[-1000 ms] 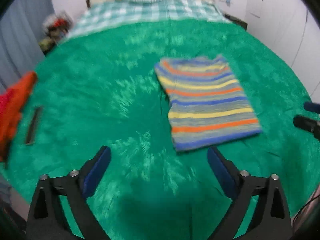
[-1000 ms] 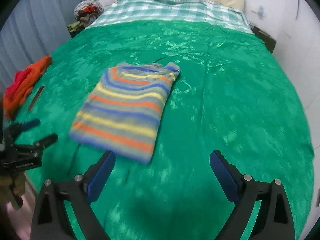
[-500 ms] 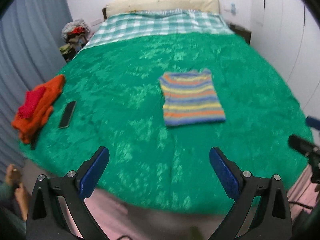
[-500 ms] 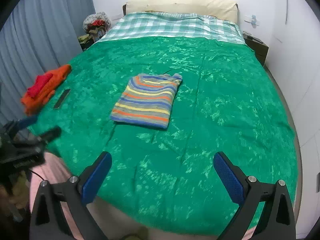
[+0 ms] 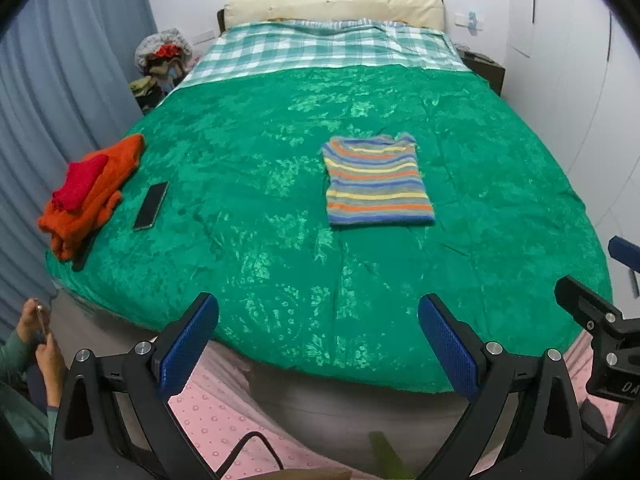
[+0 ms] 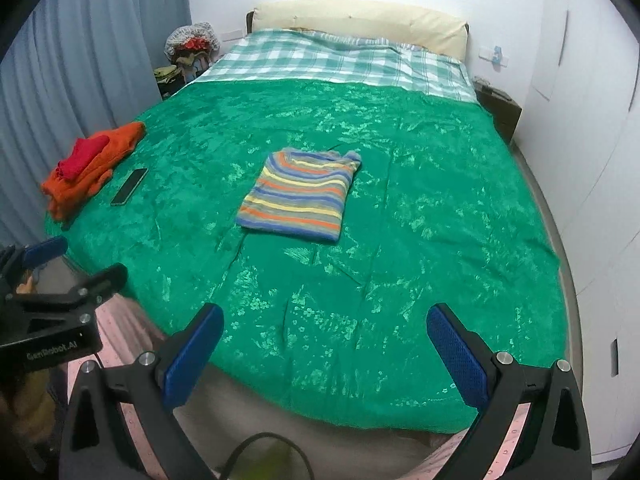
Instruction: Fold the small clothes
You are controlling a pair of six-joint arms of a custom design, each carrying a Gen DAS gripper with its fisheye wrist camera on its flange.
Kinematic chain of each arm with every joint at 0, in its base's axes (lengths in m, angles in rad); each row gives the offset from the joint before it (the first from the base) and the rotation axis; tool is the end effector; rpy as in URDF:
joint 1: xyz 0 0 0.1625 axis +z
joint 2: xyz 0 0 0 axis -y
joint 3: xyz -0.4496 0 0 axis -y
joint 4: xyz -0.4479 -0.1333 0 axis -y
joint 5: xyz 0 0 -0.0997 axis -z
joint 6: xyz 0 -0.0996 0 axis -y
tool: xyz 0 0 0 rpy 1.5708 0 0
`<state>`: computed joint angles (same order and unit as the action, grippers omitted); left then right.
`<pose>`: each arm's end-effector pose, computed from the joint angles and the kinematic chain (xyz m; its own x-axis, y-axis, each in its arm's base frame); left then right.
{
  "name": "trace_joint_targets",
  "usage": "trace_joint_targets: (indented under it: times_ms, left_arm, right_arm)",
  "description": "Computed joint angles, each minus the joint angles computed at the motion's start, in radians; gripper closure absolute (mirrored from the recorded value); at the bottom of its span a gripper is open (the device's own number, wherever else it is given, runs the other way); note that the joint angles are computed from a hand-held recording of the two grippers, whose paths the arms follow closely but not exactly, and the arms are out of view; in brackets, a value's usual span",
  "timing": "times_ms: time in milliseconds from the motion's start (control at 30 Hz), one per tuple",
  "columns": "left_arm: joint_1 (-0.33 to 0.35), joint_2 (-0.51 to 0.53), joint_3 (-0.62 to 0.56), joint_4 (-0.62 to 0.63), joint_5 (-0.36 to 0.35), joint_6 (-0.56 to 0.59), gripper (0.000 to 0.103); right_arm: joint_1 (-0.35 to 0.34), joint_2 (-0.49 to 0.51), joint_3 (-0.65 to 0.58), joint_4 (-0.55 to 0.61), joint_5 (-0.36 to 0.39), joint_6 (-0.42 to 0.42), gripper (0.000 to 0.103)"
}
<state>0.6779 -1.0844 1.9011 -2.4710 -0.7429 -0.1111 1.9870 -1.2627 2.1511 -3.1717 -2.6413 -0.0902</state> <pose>-0.3547 -0.5509 0.1747 -0.5552 0.4160 -0.7202 0.7191 0.6753 -0.1643 0.2544 -0.4621 0.2724 -0.6404 0.2670 0.7202 -0.3651 0.7191 -0.5913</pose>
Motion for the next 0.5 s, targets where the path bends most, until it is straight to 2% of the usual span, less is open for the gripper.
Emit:
trace_joint_targets:
  times_ms: [233,500]
  left_arm:
    - [0.004,0.015,-0.010,0.011,0.011,-0.035,0.002]
    - [0.005,0.023,-0.021,0.009,0.017,-0.033,0.002]
  right_arm:
    - [0.010,0.013,-0.011,-0.013,-0.074,-0.008,0.003]
    - [0.012,0.018,-0.017,-0.041,-0.103,-0.023,0.003]
